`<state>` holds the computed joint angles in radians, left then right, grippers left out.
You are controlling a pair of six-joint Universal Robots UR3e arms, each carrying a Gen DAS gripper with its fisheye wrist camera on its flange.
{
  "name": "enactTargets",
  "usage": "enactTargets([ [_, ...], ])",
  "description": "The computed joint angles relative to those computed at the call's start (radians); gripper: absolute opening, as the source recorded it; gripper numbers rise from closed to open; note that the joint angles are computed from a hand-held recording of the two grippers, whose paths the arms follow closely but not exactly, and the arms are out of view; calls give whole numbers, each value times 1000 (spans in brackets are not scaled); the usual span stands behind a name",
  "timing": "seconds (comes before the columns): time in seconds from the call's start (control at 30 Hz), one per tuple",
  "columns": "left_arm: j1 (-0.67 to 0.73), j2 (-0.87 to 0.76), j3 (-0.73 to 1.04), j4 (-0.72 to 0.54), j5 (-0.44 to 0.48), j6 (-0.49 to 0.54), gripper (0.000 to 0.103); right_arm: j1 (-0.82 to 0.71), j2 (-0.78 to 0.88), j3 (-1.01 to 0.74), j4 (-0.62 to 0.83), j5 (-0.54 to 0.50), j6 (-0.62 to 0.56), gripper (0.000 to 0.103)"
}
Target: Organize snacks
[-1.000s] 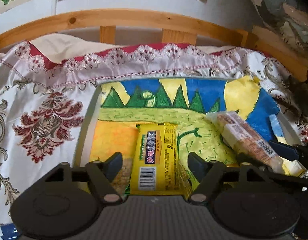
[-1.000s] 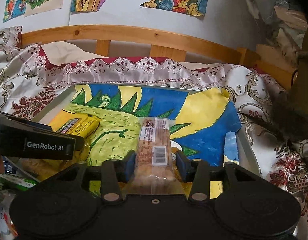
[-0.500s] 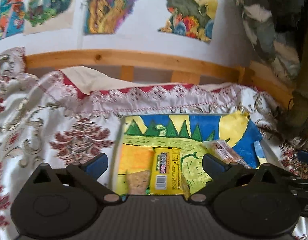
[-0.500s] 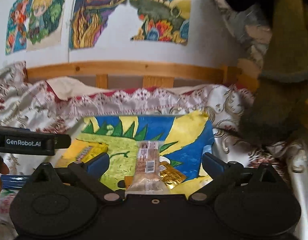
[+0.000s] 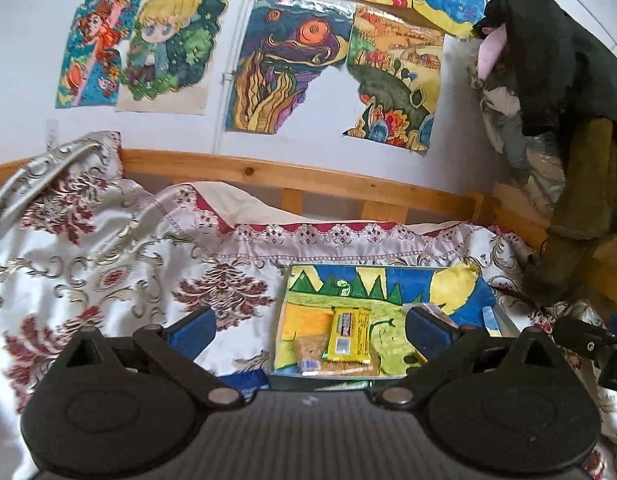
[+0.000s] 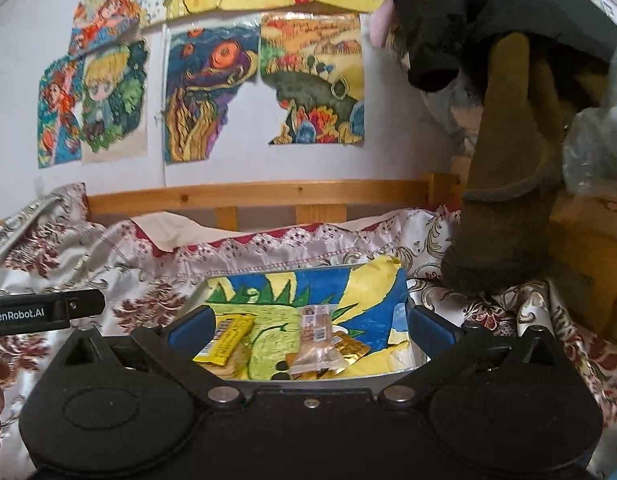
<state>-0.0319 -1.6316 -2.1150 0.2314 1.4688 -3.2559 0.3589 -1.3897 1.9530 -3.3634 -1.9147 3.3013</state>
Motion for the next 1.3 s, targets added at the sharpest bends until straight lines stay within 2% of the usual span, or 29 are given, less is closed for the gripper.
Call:
enactTargets([
  [0.37,71,317,-305,-45,-48,41,103,183,-119,201,-24,-154,48,102],
  [0.67,109,457,-444,-135,-64,91,103,254,-125,265,-7,-196,120,102],
  [0.8,110,471,-474,-170,-63,109,103,265,-119,280,-3,-194,134,102],
  [1.3,71,407,-469,-175,-25,135,103,257,-95,300,34,-137,175,102],
])
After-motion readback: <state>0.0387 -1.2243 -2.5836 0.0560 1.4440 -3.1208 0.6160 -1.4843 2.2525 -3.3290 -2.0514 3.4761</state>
